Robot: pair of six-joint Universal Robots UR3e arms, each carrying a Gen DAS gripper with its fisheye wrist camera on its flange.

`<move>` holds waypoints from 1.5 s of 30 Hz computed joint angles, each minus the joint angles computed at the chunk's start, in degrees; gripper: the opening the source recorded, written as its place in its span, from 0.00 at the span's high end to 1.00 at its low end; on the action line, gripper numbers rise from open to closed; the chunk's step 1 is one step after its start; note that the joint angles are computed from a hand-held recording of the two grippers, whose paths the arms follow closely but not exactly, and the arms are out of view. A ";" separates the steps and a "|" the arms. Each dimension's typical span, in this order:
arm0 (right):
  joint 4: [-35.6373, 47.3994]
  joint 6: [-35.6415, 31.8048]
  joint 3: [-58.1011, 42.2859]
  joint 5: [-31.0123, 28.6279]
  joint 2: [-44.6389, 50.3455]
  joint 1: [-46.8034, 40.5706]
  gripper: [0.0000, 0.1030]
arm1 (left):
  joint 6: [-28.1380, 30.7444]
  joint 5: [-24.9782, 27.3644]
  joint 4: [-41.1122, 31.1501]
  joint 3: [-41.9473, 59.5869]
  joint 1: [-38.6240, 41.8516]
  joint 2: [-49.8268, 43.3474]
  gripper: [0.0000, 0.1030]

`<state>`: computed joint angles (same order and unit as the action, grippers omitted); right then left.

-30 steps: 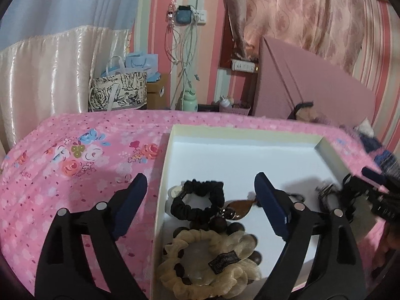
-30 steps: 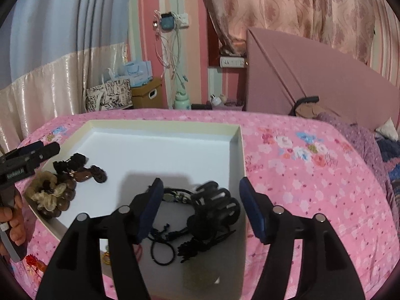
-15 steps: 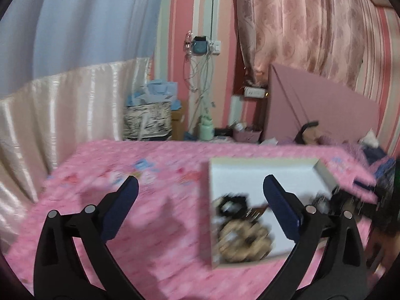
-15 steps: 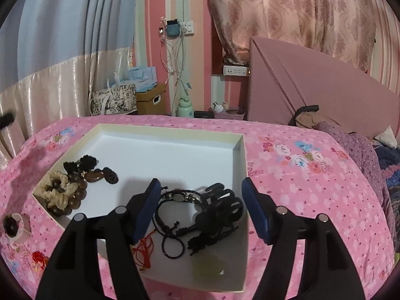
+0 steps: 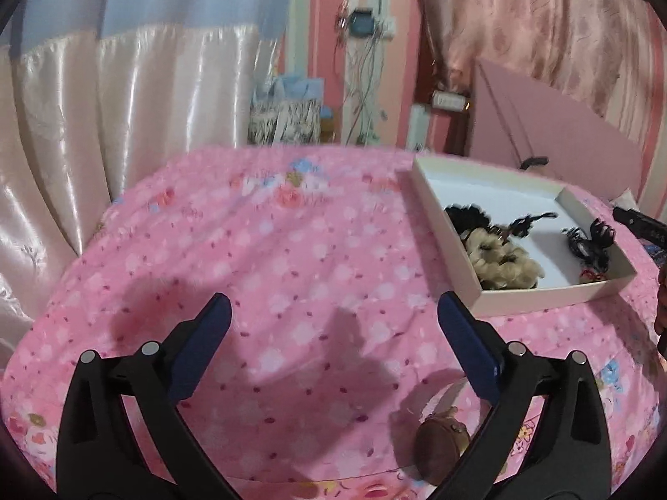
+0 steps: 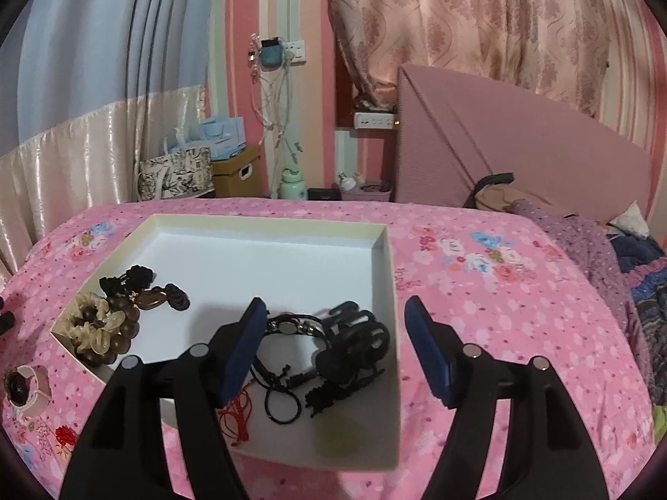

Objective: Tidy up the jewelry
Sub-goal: 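Move both open tools back to the watch and red charm, then grasp the gold watch with the left tool while the right grasps the red charm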

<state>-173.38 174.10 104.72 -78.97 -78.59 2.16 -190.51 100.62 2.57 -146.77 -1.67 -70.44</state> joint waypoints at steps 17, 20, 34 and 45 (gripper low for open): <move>-1.25 6.84 18.04 -11.82 -14.57 18.35 0.25 | -1.75 4.87 -1.13 2.14 -9.03 -1.26 0.04; -1.34 8.08 15.48 -14.89 -10.96 24.46 0.25 | -3.48 6.81 -3.80 3.95 -11.12 -3.97 0.04; 13.42 8.09 1.88 -14.85 0.11 33.12 0.25 | -2.88 4.92 -15.73 7.79 -10.73 -6.86 0.11; 16.47 3.37 -0.81 -10.94 1.78 30.61 0.58 | -0.43 -1.00 -17.78 6.66 -7.54 -4.60 0.39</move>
